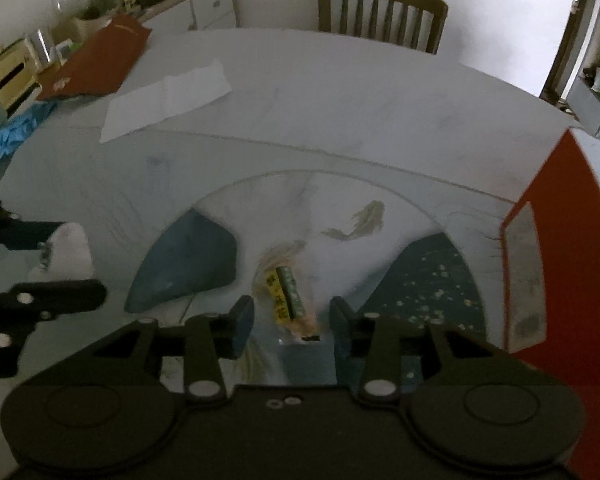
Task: Organize objects
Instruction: 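Carry the tooth plush and snack packet with both tools over the red box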
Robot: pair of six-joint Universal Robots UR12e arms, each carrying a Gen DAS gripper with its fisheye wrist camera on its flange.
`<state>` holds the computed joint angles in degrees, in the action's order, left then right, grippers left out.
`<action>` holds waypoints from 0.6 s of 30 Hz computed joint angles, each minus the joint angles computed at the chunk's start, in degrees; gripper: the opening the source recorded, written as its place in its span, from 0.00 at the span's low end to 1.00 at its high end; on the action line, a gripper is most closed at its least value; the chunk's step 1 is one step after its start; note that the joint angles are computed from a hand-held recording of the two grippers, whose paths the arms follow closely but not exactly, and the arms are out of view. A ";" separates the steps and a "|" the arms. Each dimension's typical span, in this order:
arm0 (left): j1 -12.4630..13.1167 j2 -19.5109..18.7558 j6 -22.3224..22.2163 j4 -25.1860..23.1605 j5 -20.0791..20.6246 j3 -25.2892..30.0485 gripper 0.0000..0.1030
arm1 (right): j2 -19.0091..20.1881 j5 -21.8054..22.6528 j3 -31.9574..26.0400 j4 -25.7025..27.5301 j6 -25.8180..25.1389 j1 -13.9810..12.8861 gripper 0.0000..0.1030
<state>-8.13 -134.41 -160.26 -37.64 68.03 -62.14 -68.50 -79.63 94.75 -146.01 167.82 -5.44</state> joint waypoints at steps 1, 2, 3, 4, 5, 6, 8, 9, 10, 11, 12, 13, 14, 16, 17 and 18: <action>0.08 0.11 -0.16 0.06 0.15 -0.19 0.51 | 0.16 -0.05 -0.11 0.24 -0.20 0.07 0.38; 0.13 0.23 -0.35 0.15 0.28 -0.38 0.51 | 0.22 -0.13 0.02 -0.26 -0.41 0.13 0.38; 0.19 0.32 -0.52 0.26 0.41 -0.57 0.51 | 0.22 -0.05 0.03 -0.32 -0.70 0.13 0.38; 0.25 0.39 -0.66 0.28 0.51 -0.70 0.51 | 0.25 -0.10 -0.01 -0.35 -0.83 0.17 0.36; 0.29 0.47 -0.80 0.30 0.58 -0.81 0.51 | 0.26 0.00 -0.06 -0.29 -0.85 0.16 0.33; 0.32 0.54 -0.89 0.34 0.62 -0.92 0.51 | 0.27 0.02 -0.08 -0.30 -0.86 0.16 0.25; 0.33 0.68 -0.98 0.51 0.63 -1.16 0.51 | 0.20 -0.62 -0.02 -0.33 -0.85 0.31 0.21; 0.33 0.73 -1.02 0.58 0.58 -1.23 0.51 | 0.11 -0.85 0.08 -0.32 -0.90 0.38 0.20; 0.31 0.77 -1.02 0.61 0.48 -1.27 0.51 | 0.08 -1.26 0.04 -0.23 -0.92 0.50 0.20; 0.29 0.82 -0.97 0.68 0.37 -1.32 0.51 | -0.08 -1.78 0.20 -0.18 -0.86 0.61 0.19; 0.23 0.85 -0.90 0.64 0.26 -1.31 0.51 | -0.26 -2.11 0.31 -0.01 -0.61 0.70 0.19; 0.22 0.86 -0.88 0.58 0.02 -1.29 0.51 | -0.49 -2.16 0.50 -0.01 -0.16 0.74 0.19; 0.16 0.86 -0.94 0.54 -0.32 -1.21 0.51 | -0.95 -2.18 0.89 -0.23 0.44 0.72 0.19; -0.01 0.92 -0.80 0.63 -0.99 -1.12 0.51 | -1.82 -2.28 1.46 -0.61 1.18 0.64 0.18; -0.11 0.96 -0.67 0.72 -1.35 -1.08 0.51 | -2.53 -2.04 1.92 -0.80 1.57 0.52 0.18; -0.22 1.01 -0.55 0.82 -1.77 -1.02 0.51 | -3.07 -1.92 2.25 -1.01 1.91 0.47 0.18</action>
